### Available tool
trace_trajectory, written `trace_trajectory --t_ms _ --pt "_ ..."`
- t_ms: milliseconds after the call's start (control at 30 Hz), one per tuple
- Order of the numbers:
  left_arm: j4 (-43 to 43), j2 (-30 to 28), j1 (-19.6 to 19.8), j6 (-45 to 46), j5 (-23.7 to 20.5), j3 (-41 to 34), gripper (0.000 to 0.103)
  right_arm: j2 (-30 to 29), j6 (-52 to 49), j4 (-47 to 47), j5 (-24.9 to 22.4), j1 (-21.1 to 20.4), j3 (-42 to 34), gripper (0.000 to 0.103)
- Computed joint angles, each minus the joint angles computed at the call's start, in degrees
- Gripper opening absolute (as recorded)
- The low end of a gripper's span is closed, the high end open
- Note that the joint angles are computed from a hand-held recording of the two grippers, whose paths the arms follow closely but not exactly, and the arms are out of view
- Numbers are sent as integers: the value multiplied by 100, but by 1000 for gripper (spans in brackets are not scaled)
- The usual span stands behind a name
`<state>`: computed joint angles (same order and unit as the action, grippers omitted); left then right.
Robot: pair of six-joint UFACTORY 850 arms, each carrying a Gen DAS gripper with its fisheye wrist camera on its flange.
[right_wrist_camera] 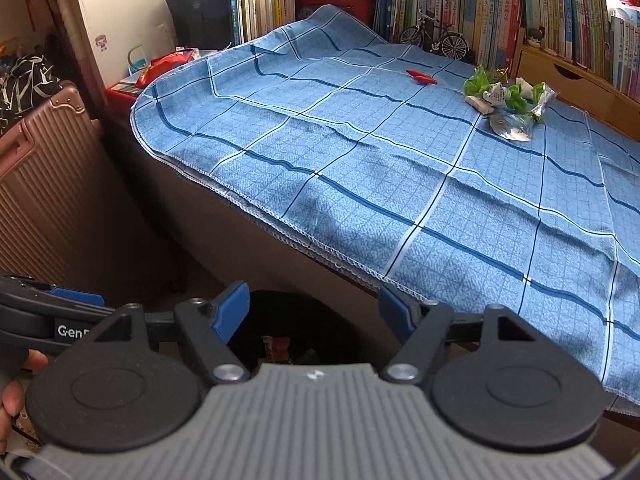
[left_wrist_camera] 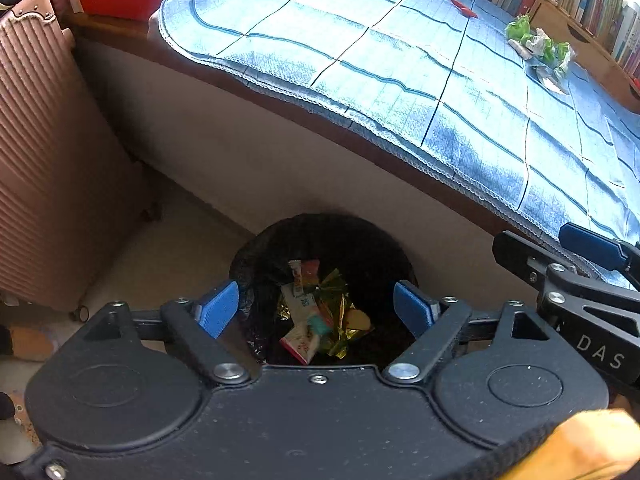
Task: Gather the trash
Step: 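Open both grippers to drop the RICE packet and cracker into the bin, then move both tools back over the remaining wrappers on the cloth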
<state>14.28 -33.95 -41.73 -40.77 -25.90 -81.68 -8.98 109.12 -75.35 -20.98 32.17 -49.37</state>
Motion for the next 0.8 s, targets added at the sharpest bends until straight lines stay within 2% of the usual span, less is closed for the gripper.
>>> trace_trajectory --t_ms 433,800 --pt "77 61 -26 -34 4 9 85 131 150 -69 -88 8 66 81" --pt "497 189 -109 -444 100 -246 88 556 324 -159 -462 -100 179 81"
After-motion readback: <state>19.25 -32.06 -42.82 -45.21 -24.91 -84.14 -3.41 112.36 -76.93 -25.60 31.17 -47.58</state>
